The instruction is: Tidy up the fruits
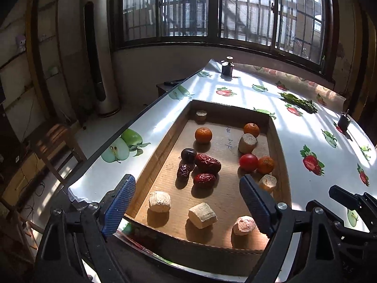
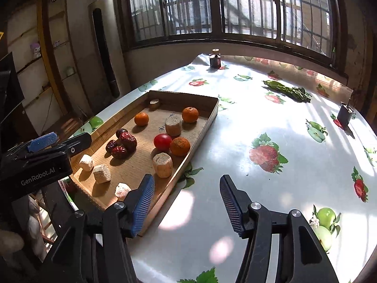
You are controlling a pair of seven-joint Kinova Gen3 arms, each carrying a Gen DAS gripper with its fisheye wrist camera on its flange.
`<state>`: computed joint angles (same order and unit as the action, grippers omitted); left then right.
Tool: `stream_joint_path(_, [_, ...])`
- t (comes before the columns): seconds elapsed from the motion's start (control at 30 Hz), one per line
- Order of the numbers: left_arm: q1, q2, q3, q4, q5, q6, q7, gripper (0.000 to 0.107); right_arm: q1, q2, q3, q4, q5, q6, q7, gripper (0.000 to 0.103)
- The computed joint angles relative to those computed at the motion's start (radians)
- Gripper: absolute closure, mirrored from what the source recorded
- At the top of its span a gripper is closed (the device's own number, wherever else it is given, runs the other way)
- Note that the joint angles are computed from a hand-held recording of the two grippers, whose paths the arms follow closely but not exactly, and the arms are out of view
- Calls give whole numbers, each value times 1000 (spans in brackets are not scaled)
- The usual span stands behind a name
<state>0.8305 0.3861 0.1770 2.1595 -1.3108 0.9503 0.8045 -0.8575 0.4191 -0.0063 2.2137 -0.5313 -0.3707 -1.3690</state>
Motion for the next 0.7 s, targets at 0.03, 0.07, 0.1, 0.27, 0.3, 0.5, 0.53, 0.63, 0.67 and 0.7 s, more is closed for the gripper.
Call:
stream_joint_path(0.03, [-1, 3, 1, -4, 4, 1, -6, 18, 17, 1, -16, 3, 16, -2, -14, 38])
stream_joint_path(0.07, [-2, 6, 1, -9, 6, -1, -14, 18, 24, 4, -22, 3, 22, -2, -22, 37])
stream_joint_path(0.1, [0, 9, 1, -11, 8, -1, -18, 18, 24, 6, -23, 5, 24, -4, -27, 37])
stream_joint_path(0.27, [9, 19, -3, -24, 12, -7, -36, 18, 13, 15, -11, 6, 14, -6, -33, 35])
stream_joint_path(0.3, [9, 20, -4, -23, 10, -12, -36, 18, 12, 16, -9, 7, 12, -7, -34, 35])
stream_joint_path(0.5, [14, 28, -11, -31, 14, -23, -46, 18, 2, 20, 2, 8, -4, -9, -33, 30])
stream_joint_path(0.53, [15, 28, -13, -31, 14, -24, -46, 18, 0, 22, 5, 7, -7, -10, -31, 30])
stream_joint_path(0.63, [19, 32, -16, -33, 15, -19, -45, 18, -10, 26, 14, 4, -20, -8, -23, 30])
stream_joint_path(0.67, [20, 35, -17, -34, 14, -18, -43, 18, -13, 28, 16, 2, -24, -6, -20, 29])
stream_joint_path(0.7, [20, 37, -19, -34, 12, -20, -41, 18, -14, 30, 18, 1, -27, -5, -19, 29])
